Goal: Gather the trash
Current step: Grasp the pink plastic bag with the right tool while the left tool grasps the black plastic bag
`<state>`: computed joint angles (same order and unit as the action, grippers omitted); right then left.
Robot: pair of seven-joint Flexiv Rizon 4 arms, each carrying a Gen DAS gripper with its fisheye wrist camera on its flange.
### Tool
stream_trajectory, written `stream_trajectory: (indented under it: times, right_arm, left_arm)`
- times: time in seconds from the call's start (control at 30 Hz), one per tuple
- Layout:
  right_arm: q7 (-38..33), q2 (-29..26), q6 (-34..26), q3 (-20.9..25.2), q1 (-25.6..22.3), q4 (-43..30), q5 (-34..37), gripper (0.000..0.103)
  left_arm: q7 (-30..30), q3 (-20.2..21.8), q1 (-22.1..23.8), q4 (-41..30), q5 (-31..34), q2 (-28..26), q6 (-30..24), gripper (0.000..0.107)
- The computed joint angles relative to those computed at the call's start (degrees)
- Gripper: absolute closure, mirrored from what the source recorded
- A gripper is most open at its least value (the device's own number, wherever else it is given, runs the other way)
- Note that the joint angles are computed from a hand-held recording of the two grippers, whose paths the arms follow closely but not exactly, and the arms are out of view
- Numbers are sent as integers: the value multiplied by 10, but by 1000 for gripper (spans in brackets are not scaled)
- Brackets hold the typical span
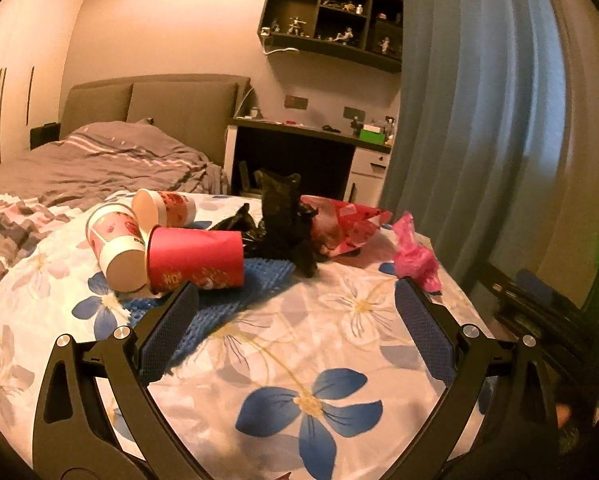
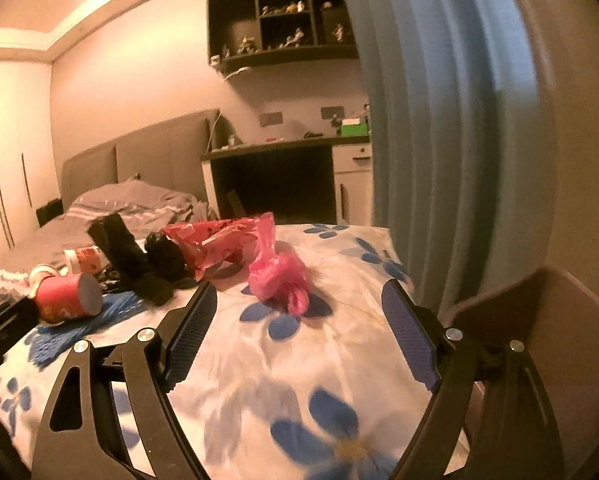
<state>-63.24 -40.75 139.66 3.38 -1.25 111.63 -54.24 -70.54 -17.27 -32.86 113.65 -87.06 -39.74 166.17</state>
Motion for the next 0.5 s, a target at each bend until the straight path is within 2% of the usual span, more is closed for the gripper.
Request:
stream_trajectory:
  times: [0.1,0.17,0.27,0.3,0.4,0.5]
  right_arm:
    - [1,-16,-37,1,24,-37,14,21]
    - [19,-25,-61,7,25,-60,-2,21]
    - [105,-48,-103,22,7,-117,-88,21]
    - [155,-59,-118,27,-2,-147,-137,21]
    - [230,-71,-140,7,8,-193,-204,21]
    - [374,-93,-129,-35,20,-269,-331,22]
  left_arm:
    - [-3,3,5,2,0,2,-3,10]
    - [2,5,11,0,-1,2,-5,10]
    - [5,10,17,-2,2,5,-2,10]
    - [5,12,19,-3,4,5,-1,10]
    - [1,17,30,-6,16,8,-7,10]
    - [14,21,41,-18,27,5,-13,10]
